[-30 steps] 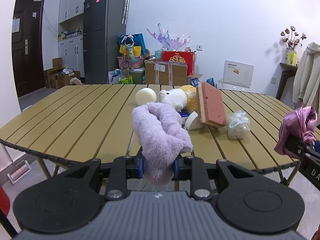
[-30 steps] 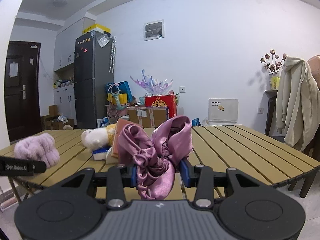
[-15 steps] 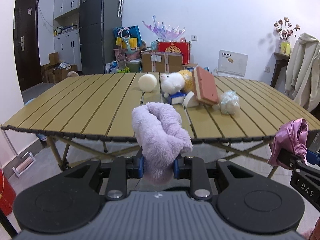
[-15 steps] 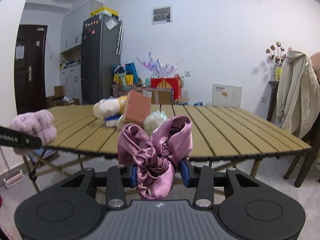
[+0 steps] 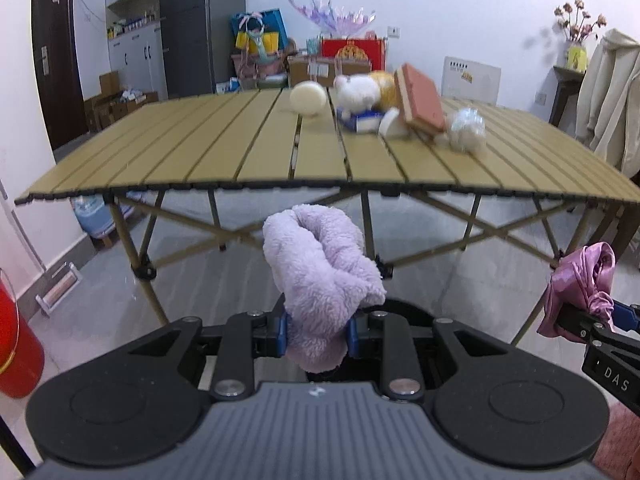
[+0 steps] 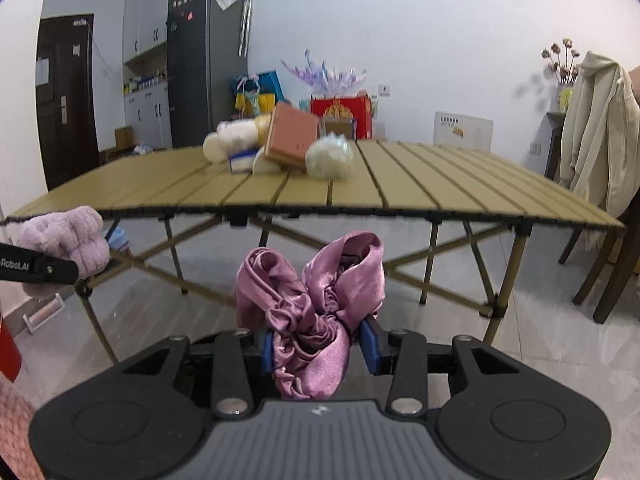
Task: Collect trash
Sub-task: 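Carry the lavender cuff and pink scrunchie in both tools down toward the black bin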
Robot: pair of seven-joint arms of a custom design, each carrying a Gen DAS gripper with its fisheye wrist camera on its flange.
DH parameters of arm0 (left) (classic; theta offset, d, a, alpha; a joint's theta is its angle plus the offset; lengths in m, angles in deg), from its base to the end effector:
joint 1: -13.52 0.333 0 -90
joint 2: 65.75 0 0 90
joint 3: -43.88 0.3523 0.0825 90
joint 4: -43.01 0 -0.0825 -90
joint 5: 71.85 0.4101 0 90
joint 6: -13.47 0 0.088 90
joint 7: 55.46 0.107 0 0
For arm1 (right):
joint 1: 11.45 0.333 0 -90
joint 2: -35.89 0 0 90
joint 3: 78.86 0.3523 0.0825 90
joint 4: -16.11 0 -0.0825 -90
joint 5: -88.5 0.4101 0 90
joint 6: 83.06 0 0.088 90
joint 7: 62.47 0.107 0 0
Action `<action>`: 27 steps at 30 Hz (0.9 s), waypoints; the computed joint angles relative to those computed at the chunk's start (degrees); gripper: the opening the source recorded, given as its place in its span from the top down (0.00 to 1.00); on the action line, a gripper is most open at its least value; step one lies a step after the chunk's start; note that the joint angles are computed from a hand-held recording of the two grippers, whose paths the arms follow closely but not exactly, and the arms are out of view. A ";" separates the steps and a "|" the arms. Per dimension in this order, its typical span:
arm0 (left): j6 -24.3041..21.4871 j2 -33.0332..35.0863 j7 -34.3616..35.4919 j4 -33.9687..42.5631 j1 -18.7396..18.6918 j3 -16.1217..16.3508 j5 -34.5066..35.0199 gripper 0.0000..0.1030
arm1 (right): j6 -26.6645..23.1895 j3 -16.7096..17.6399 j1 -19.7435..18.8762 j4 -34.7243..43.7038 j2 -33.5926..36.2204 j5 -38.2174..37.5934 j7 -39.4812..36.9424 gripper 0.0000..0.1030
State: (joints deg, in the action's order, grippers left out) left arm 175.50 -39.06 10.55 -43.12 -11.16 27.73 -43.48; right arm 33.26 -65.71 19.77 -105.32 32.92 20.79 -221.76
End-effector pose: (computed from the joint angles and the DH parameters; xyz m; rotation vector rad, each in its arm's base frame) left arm 0.6013 -0.4890 0.5327 -1.1620 2.2217 -1.0687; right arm 0.4395 0.3586 0.4869 -1.1429 2.0579 -1.1698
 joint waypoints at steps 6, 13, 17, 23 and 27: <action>-2.26 -0.25 0.22 -1.82 0.33 -0.05 -0.44 0.74 | 1.77 -0.37 -0.09 -0.06 0.66 3.31 -1.05 0.61; -7.12 1.92 0.69 -0.53 -0.04 0.09 -1.27 0.74 | 3.12 -1.01 -0.32 -0.46 1.76 7.52 -2.01 0.61; -11.21 3.93 1.66 1.53 -0.52 0.23 -1.91 0.74 | 4.15 -1.52 -0.76 -1.35 1.69 10.25 -2.09 0.61; -15.50 6.80 2.86 4.42 -0.80 0.29 -3.41 0.74 | 5.34 -2.09 -1.50 -2.42 2.24 13.46 -1.98 0.61; -19.07 8.88 3.34 7.09 -1.18 0.67 -4.08 0.74 | 5.65 -2.49 -1.94 -2.23 3.15 14.39 -2.64 0.61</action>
State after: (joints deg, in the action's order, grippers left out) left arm 156.42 -30.17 13.90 -36.04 -12.33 28.40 -47.56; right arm 38.91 -68.19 17.83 -107.54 36.06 35.18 -224.41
